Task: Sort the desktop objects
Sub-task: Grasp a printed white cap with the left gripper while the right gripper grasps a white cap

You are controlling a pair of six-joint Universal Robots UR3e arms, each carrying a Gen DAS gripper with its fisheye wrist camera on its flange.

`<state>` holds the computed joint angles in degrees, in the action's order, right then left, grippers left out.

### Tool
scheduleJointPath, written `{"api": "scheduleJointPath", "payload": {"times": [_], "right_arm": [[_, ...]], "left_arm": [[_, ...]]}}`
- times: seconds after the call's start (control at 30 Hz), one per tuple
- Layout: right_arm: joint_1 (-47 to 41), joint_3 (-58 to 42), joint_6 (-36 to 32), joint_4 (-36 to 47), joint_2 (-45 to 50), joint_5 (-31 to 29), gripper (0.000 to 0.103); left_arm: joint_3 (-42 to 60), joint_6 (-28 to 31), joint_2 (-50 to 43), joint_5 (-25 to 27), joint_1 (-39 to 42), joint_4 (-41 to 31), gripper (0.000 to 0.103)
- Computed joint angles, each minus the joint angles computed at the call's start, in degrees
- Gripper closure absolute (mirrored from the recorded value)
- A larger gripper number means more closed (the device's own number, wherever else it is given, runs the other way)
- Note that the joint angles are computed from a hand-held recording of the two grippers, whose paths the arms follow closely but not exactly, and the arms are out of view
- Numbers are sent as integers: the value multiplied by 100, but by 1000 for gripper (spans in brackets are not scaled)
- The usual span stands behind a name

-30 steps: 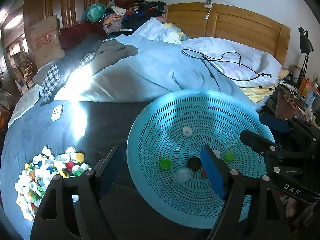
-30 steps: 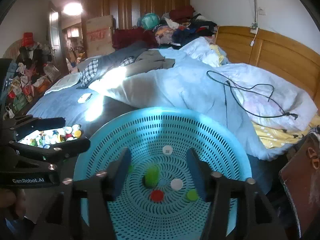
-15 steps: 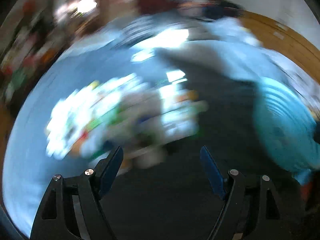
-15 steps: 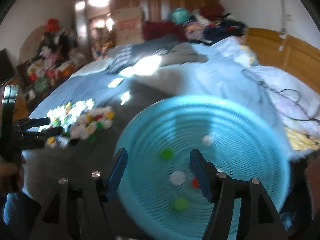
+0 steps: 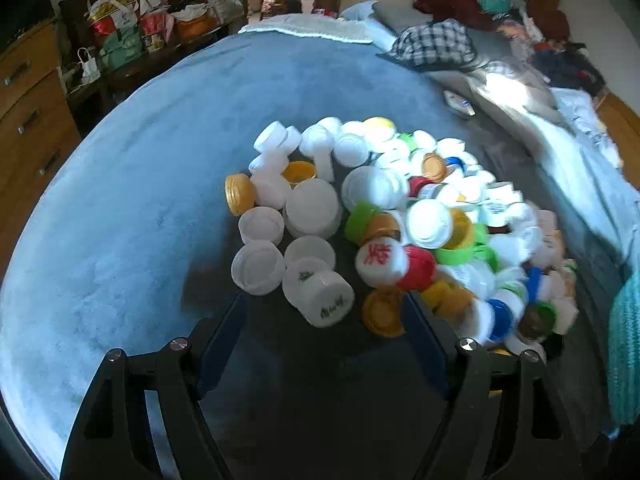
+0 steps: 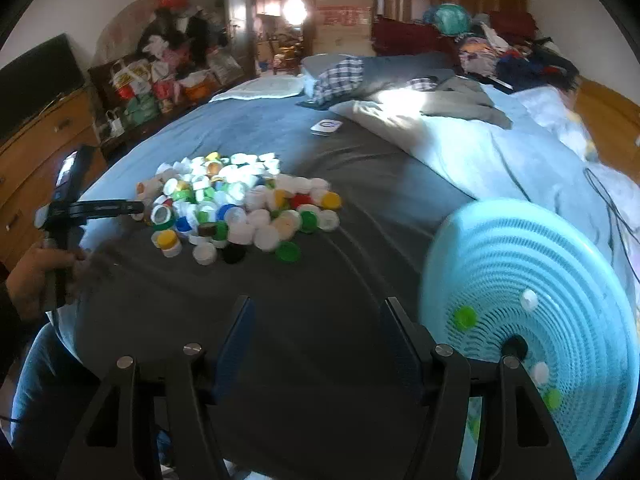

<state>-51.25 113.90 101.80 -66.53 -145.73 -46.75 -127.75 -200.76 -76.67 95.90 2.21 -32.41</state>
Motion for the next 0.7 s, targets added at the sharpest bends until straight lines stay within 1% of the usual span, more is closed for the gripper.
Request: {"api": "scheduleJointPath", "payload": {"times": [0.07,0.1,0.17,0.2,0.23,0.27,0.3,0.33,0.37,0.4,0.47,0.5,0.53,0.6,0.63,0.67,0.7], "right_arm": [[683,237,773,-965,213,-129,33],[905,292,1013,-1270,313,-184,33],[1296,401,1429,-1782,503,-289,35],[1399,404,1535,-1910,581,-310,38],[1484,408,1599,-1985,639,-321,46],[1549,431,1650,-2047,667,-322,53],[1595,458,1675,-2074,688,-303,56],[1632,453,1692,-2087,736,-294,61],[1790,515,1808,-2238,840,-333,70],[1983,583,1998,-2506,954,-409,71],[2370,798,2359,-3023,1151,-562,71],[2546,882,2505,-3211,1272,-601,71],[2731,987,2672,-3456,1363,-635,71],[3082,1153,2955,-3971,1561,-716,71],[3335,1269,3157,-4368,1740,-803,71],[3560,1376,3349,-4767,1935,-872,71],[3801,1474,3558,-5206,2191,-940,69]], "left_arm": [[54,11,-139,58,50,-12,31],[-2,17,-121,-44,125,-11,33],[-112,1,33,-123,163,0,55],[-218,45,216,-177,196,-35,61],[-322,81,437,-287,265,-109,67],[-429,111,683,-348,318,-166,68],[-499,116,836,-335,313,-165,68],[-550,137,998,-331,316,-180,68],[-607,194,1231,-357,360,-294,69],[-640,264,1416,-443,446,-419,69],[-690,360,1718,-562,604,-622,70],[-712,417,1918,-725,748,-797,73],[-704,438,2065,-813,813,-954,78],[-736,512,2321,-859,821,-1151,79],[-720,547,2238,-876,800,-1113,78],[-782,580,2179,-830,765,-971,76],[-884,616,2149,-876,820,-794,71]]}}
